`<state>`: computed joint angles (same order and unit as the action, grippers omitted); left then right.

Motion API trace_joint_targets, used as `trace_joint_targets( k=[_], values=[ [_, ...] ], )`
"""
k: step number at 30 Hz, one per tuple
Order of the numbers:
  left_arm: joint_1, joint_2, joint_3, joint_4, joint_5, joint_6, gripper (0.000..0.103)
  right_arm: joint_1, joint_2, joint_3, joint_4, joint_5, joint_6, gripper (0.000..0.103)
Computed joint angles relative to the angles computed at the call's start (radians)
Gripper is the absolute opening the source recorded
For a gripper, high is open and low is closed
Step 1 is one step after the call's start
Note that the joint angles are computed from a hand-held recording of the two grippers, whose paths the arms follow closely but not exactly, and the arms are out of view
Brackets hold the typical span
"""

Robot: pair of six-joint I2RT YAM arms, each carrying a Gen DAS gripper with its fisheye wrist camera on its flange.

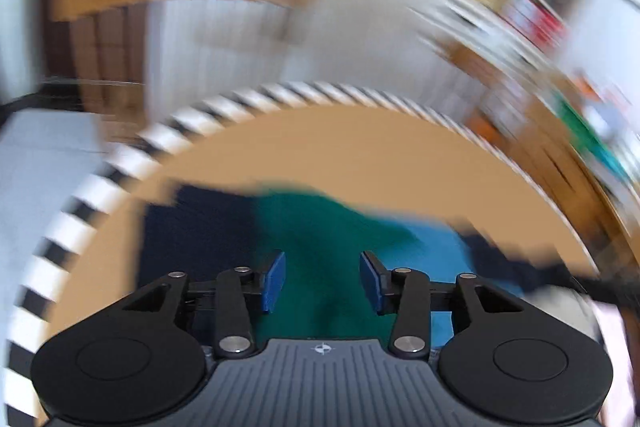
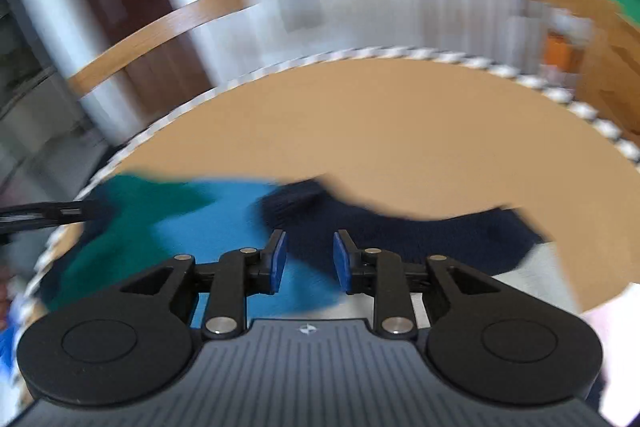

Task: Fold clothes
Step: 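Smooth the folded cardigan with both open grippers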

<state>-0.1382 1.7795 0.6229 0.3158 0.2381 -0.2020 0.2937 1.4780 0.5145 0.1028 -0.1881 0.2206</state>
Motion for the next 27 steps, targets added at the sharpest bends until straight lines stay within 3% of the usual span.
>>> trace_joint_targets(
  k=[2, 6, 8, 11, 15, 17, 18, 19, 23, 27],
  values=[
    [-0.068, 0.022, -0.016, -0.003, -0.005, 0.045, 0.044, 0.064, 0.038, 0.000, 0.014, 0.013, -0.042, 0.024],
    [-0.148, 0.096, -0.048, 0.073, -0.151, 0.100, 0.041, 0.154, 0.165, 0.015, 0.044, 0.168, -0.047, 0.023],
    [-0.151, 0.078, -0.073, 0.079, -0.180, 0.108, 0.039, 0.135, 0.149, -0.018, 0.079, 0.148, -0.030, 0.022],
    [-0.142, 0.031, -0.109, 0.049, -0.220, 0.118, 0.039, 0.122, 0.090, -0.016, 0.012, 0.172, -0.019, 0.022],
    [-0.112, -0.038, -0.147, -0.009, -0.254, 0.127, 0.038, 0.107, -0.008, -0.083, -0.009, 0.159, -0.029, 0.034],
    [-0.093, -0.060, -0.169, -0.003, -0.241, 0.131, 0.038, 0.125, 0.100, -0.071, 0.027, 0.192, -0.069, 0.034],
    [-0.095, -0.064, -0.161, -0.021, -0.247, 0.135, 0.038, 0.137, 0.125, -0.102, 0.103, 0.213, -0.088, 0.034],
    [-0.106, -0.068, -0.140, -0.060, -0.262, 0.118, 0.038, 0.146, 0.132, -0.120, 0.147, 0.227, -0.100, 0.035],
    [-0.167, -0.126, -0.076, -0.222, -0.301, -0.005, 0.036, 0.182, 0.040, -0.116, 0.076, 0.214, -0.018, 0.033],
    [-0.292, -0.192, -0.074, -0.238, -0.299, -0.108, 0.040, 0.293, -0.079, -0.180, 0.123, 0.216, 0.039, 0.035]
  ],
)
